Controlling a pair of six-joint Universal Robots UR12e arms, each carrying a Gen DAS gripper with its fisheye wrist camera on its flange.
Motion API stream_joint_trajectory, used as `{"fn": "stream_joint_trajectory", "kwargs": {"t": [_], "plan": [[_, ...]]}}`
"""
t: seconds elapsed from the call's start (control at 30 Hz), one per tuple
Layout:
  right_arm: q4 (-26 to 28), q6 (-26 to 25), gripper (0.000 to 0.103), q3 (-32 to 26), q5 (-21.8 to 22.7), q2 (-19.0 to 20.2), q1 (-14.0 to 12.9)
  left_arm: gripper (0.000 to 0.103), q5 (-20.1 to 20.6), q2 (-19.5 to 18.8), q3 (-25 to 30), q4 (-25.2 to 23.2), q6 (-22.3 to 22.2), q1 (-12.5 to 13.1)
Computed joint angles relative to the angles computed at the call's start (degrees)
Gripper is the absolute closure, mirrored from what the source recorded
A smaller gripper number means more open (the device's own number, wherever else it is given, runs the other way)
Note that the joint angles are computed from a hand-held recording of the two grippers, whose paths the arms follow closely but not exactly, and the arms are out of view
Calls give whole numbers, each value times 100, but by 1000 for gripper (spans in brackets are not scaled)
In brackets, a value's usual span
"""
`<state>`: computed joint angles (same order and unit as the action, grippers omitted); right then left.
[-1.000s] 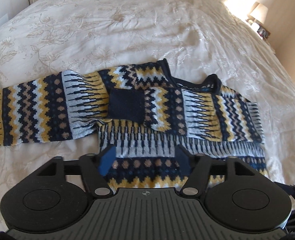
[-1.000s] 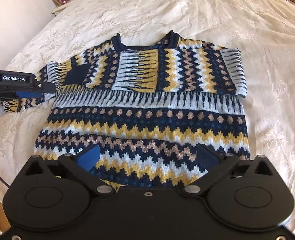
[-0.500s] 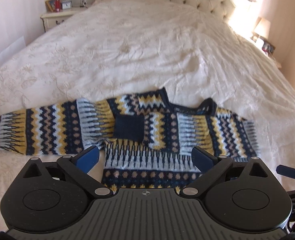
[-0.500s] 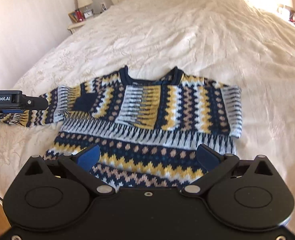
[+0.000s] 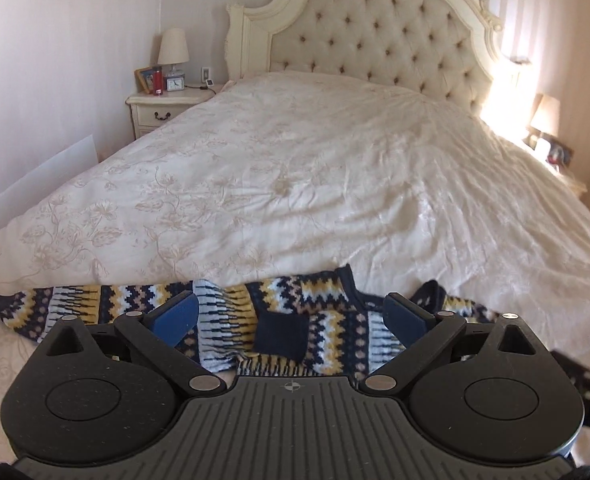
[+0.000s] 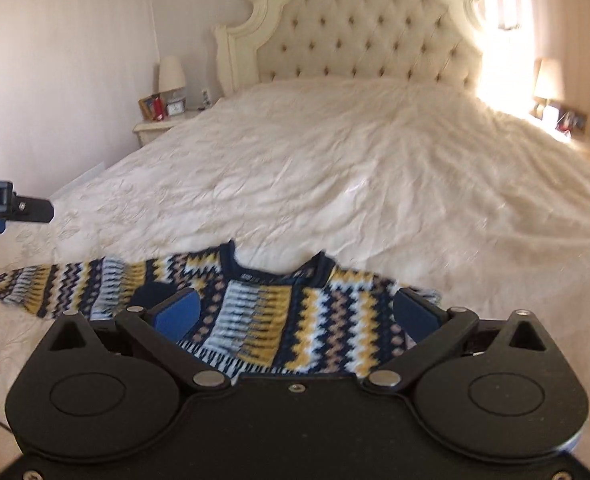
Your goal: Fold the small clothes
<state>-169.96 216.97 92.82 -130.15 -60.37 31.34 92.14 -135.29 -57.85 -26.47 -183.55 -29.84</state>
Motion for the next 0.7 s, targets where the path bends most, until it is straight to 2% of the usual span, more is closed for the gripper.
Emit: {"fn": "stream_joint_trajectory", "kwargs": {"t": [0.1, 0.17, 0.27, 0.4, 0.47, 0.57, 0.7], "plan": [[356, 132, 1, -54, 8, -26, -28, 4, 172, -16, 80, -371, 10, -30], [519, 307, 1, -14, 352, -92, -99, 11, 137, -15, 98, -575, -54, -16], [504, 453, 1, 67, 843, -153, -193, 13, 70, -5, 90, -808, -126, 26], [733, 520, 1, 4, 1079, -137, -226, 13, -58, 25, 23, -941, -173, 120], [879, 591, 1, -56, 1152, -113, -222, 13, -183, 39, -14, -968, -215, 196], [1148, 751, 2, -204, 1148, -49, -200, 13, -590, 27, -37, -1033, -239, 379], [1490, 1091, 1, -418, 1235, 31, -179, 13, -856, -38, 16, -1167, -310, 625]]}}
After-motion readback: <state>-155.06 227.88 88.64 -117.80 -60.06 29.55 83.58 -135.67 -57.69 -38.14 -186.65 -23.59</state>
